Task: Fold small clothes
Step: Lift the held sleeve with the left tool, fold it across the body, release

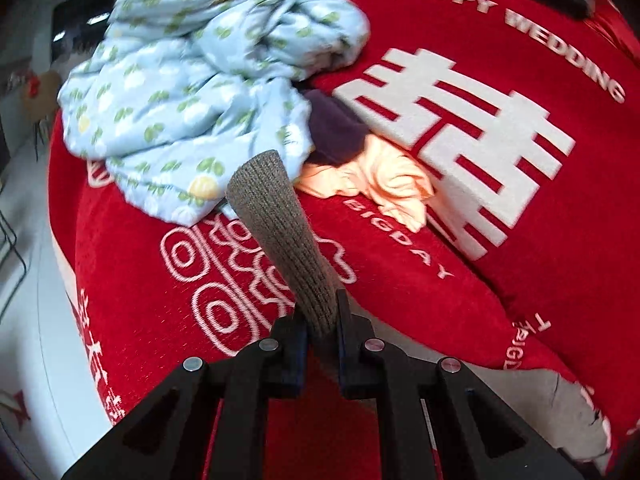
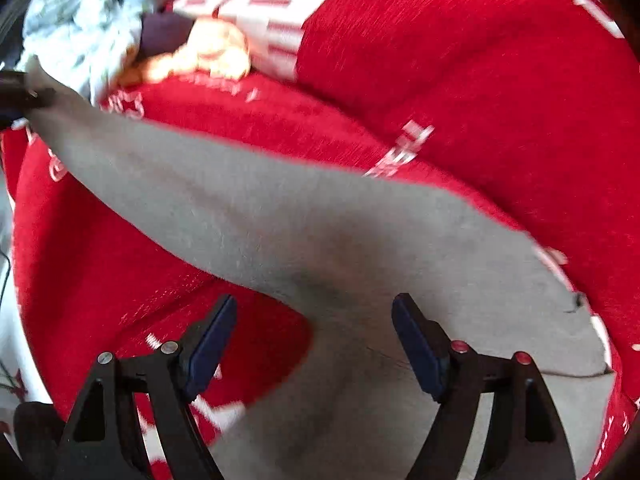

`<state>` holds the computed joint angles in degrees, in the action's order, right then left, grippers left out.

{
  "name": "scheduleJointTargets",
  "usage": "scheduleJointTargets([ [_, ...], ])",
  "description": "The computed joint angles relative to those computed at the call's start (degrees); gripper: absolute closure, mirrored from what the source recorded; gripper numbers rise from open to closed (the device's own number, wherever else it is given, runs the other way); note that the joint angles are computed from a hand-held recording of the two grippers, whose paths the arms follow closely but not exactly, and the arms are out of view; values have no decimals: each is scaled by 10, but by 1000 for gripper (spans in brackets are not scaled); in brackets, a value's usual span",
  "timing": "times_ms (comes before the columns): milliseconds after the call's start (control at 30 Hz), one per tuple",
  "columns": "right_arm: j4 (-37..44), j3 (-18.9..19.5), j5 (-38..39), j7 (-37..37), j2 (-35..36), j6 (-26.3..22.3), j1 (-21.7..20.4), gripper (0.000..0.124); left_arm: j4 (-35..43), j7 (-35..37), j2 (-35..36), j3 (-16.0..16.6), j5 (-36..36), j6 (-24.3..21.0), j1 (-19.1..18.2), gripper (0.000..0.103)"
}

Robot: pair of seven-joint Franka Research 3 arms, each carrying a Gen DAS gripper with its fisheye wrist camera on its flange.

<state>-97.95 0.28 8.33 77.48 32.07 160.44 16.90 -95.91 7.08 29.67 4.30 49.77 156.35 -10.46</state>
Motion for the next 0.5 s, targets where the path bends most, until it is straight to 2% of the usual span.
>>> scheduleJointTargets([
  [100,-69,19,37,-29,-53,27,-40,42,26,27,6,-13,-4,-28,-13,91],
  [267,-147,-12,43,-21,-105,43,-57,42,88,97,33,-42,-45,-76,-28,91],
  [500,-211,-1,101,-61,-153,42,-121,42,200,192,91,-65,-92,-147,-81,91],
])
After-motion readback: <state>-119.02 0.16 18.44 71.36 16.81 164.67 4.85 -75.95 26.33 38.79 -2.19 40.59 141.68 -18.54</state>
